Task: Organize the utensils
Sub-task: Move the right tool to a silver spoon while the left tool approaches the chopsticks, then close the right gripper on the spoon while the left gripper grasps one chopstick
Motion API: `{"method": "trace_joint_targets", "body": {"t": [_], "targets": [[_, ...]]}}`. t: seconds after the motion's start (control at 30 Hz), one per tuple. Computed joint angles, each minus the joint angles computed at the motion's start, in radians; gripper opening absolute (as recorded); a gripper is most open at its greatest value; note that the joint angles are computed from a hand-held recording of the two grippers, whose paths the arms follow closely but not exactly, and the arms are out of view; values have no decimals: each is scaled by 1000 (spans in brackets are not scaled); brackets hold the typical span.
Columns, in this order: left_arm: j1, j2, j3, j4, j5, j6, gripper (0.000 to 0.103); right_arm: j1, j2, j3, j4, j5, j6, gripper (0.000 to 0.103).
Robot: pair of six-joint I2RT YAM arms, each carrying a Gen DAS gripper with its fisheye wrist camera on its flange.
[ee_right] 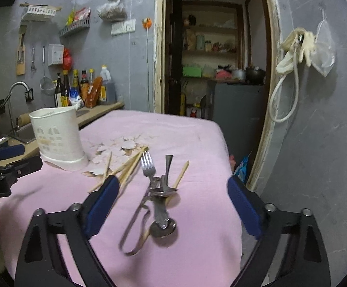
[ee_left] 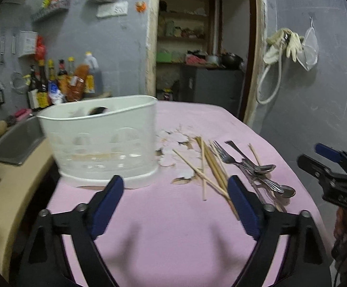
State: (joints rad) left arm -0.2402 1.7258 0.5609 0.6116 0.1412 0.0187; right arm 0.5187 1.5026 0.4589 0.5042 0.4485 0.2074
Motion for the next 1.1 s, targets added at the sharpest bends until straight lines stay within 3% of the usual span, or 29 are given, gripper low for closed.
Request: {"method": "trace_joint_targets", "body": {"t": [0.07, 0.17, 0.37, 0.5, 0.7, 1.1], "targets": [[-10, 43, 69, -63, 19, 5, 68, -57, 29, 24, -6, -83, -14, 76], [-17, 107, 161, -139, 52, 6, 56, -113, 77, 63, -27, -169, -26, 57], [-7, 219, 350, -330, 138, -16, 38, -189, 154, 143, -103, -299, -61, 47], [8, 283, 465, -447, 177, -30, 26, -246, 206, 238, -178, -400, -90, 31], [10, 319, 551, -537, 185, -48, 24, -292, 351, 444, -327, -506, -127, 18], [13, 432, 718, -672, 153, -83, 18, -278, 576, 806, -640, -438, -212, 16]]}}
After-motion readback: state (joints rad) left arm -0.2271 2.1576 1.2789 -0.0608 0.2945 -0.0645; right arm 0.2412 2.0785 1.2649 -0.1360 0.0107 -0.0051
